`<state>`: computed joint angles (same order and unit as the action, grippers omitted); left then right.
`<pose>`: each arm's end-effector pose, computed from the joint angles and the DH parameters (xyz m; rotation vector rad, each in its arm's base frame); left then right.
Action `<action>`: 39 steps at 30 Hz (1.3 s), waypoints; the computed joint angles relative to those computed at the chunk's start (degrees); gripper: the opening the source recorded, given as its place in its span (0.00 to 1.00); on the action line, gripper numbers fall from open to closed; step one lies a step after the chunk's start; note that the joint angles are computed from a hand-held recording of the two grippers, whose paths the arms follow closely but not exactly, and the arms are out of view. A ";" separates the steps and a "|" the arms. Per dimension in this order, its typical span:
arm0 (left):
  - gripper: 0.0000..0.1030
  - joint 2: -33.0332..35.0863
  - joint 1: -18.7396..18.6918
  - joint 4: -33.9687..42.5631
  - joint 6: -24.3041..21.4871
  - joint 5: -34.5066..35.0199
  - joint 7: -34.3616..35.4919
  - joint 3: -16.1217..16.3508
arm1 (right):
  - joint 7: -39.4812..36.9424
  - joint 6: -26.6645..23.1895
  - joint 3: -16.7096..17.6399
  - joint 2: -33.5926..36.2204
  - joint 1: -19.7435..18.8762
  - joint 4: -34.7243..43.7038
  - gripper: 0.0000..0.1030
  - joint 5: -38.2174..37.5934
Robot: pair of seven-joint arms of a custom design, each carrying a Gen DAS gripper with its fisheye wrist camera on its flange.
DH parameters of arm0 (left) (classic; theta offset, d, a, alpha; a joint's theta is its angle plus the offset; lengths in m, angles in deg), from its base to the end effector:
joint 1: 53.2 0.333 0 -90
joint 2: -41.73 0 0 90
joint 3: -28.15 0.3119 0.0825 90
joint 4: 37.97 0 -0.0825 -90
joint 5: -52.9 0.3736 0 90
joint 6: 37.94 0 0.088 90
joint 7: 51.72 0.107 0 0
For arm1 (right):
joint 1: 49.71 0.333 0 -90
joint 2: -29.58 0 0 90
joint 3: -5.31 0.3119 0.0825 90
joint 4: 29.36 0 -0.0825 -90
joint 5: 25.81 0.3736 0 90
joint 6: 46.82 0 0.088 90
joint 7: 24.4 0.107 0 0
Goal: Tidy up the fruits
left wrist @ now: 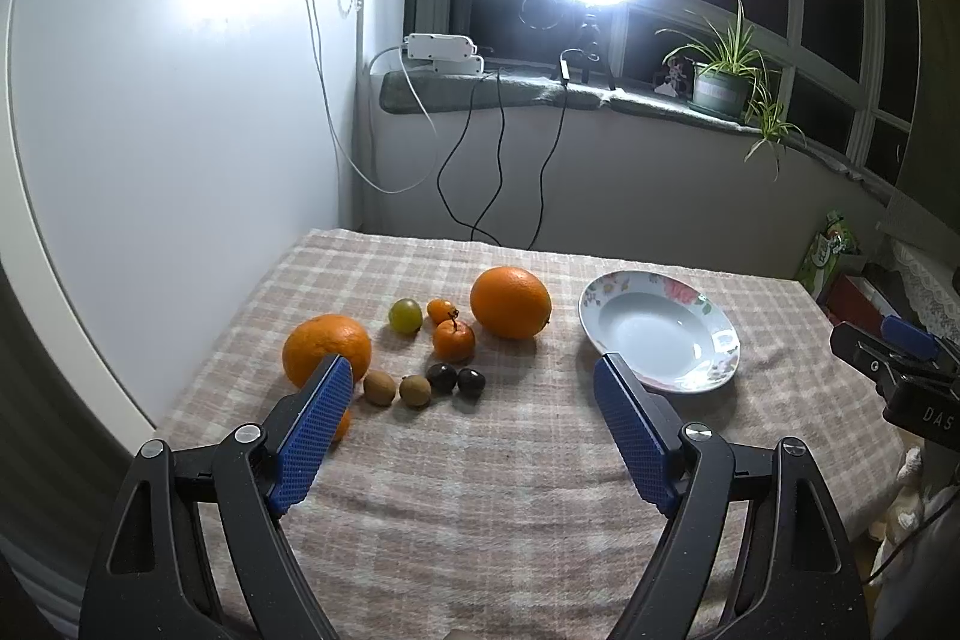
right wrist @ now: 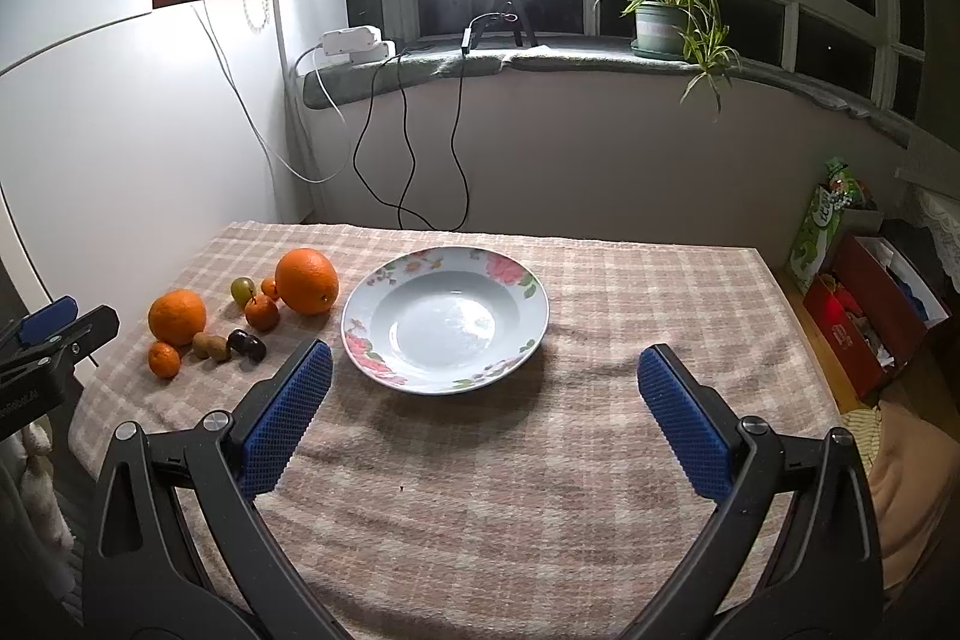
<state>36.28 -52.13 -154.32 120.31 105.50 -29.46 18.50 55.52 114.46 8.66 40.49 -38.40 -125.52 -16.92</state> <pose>0.5519 -0.1205 0.5706 -1.8179 1.3395 -0.8135 0.6408 0.1560 0.6012 -1.8339 1.3474 -0.6752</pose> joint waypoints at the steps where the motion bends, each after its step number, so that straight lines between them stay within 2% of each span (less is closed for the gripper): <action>1: 0.80 0.00 0.00 0.04 -0.09 0.11 -0.05 -0.02 | -0.01 -0.08 0.04 0.01 0.02 0.06 1.00 0.02; 19: 0.80 -0.01 -0.02 -0.04 -0.06 0.00 -0.13 0.04 | -2.35 -0.44 0.70 0.35 -0.10 0.44 1.00 1.84; 33: 0.78 0.36 0.96 -1.15 1.96 -1.54 0.36 1.03 | -4.87 -1.63 1.72 2.54 0.35 2.69 1.00 3.40; 39: 0.73 -0.41 2.28 -3.42 3.08 -3.88 1.51 1.76 | -10.86 -1.50 4.14 3.88 -0.32 3.86 1.00 7.72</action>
<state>35.87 -49.85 -157.74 123.39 101.62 -27.94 20.26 44.66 112.95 12.80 44.37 -38.71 -121.66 -9.20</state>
